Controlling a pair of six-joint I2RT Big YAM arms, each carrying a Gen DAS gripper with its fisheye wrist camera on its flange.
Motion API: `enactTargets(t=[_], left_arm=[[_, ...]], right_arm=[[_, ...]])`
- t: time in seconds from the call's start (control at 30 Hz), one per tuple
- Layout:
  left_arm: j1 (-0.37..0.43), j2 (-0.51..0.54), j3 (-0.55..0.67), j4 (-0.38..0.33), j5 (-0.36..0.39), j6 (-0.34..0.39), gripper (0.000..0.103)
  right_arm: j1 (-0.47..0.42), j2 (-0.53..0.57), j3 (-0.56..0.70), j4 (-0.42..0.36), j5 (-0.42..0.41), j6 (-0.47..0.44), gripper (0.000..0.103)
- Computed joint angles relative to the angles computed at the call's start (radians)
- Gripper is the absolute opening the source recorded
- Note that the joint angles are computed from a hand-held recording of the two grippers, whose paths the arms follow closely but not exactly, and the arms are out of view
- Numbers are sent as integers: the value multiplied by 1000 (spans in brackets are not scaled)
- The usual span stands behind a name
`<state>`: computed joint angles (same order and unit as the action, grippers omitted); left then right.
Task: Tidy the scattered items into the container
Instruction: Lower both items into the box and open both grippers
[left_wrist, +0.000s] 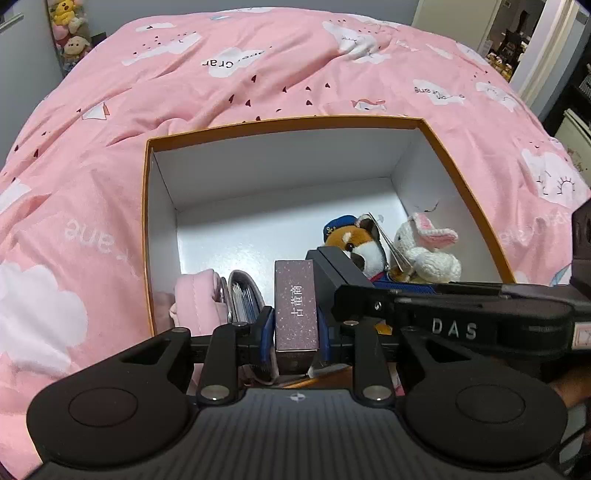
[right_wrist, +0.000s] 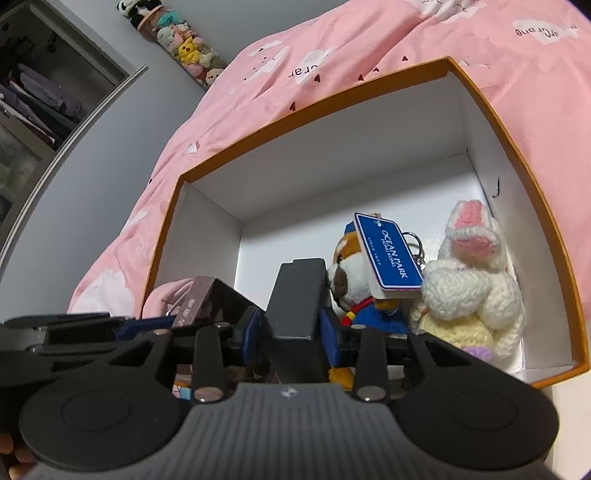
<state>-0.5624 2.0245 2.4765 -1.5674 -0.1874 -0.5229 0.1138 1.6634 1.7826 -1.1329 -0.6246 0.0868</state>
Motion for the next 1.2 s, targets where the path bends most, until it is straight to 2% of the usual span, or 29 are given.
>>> enactTargets(t=[0.13,0.3,0.43,0.57,0.63,0.73,0.87,0.97,1.13,1.2], left_arm=[[-17,54,97,-79,-50,28,27],[-42,51,78,-74,-125,34,27],[-45,36,44,-44,-126,32,27],[-34,-16,-51,48,-60,24,29],[-24,-50,-110,100,-20,21,30],[-1,-91,-185,146,57,-15,30],[10,-159,-285,222,66,-38,30],[14,-234,-384,317,86,-48,30],[6,-314,-480,389,64,-64,30],[-4,-341,-512,407,42,-72,30]], right_arm=[[-3,9,24,-34,9,-31,38],[-9,27,49,-77,-1,-59,37],[-23,37,66,-97,-30,-48,37],[-29,64,101,-148,-61,-70,37],[-38,81,121,-185,-103,-80,26],[-32,82,123,-200,-93,-103,26],[-23,75,113,-187,-64,-111,27],[-24,86,130,-202,-73,-109,36],[-16,113,162,-251,-56,-142,45],[-10,124,176,-271,-42,-154,45]])
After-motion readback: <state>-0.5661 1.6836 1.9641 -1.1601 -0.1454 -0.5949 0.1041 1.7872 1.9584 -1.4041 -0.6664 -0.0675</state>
